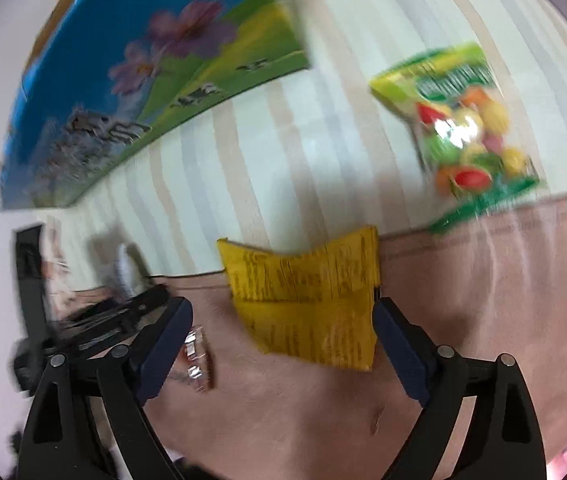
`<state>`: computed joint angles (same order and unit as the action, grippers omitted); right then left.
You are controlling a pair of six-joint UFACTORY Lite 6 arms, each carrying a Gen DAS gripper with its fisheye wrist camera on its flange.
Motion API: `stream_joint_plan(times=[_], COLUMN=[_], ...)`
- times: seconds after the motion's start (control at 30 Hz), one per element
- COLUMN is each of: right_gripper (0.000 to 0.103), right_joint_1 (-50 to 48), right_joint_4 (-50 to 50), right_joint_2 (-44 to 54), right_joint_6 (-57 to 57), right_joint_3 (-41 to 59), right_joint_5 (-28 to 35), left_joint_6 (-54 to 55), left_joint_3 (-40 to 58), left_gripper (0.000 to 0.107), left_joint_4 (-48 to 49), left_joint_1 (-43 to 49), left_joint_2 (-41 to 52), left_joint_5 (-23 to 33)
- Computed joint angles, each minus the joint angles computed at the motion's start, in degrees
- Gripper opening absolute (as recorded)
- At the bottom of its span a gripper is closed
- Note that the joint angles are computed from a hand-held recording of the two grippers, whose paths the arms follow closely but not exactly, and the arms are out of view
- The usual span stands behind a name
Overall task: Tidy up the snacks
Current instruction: 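Carry both packets into the box and open both tools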
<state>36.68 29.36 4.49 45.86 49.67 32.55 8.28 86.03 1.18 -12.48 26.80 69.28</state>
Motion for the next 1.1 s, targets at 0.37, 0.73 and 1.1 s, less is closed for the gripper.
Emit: stream_joint_plan(times=[0.37,0.73,1.1], right_gripper=[0.092,0.070,0.069], right_joint_1=[5.32,1.59,-4.07], right_joint_4=[-8.25,-9.75,-14.64], right_joint_2=[13.01,-1.14,-19.46], right_joint_6=[10.04,10.40,11.84], right_joint_3=[10.31,-1.59,1.67], right_joint_5=[2.13,2.03,11.80], left_joint_6=[0.74,3.12,9.02], left_joint_3=[-8.16,-8.67,11.14], left_gripper=[0.063,0.047,0.047], left_joint_4=[0.18,-0.26,-10.69], left_joint_1=[3.62,3.65,7.43], left_joint_2=[-8.52,-14.70,-14.68], left_joint_5=[-1.95,2.03,19.07])
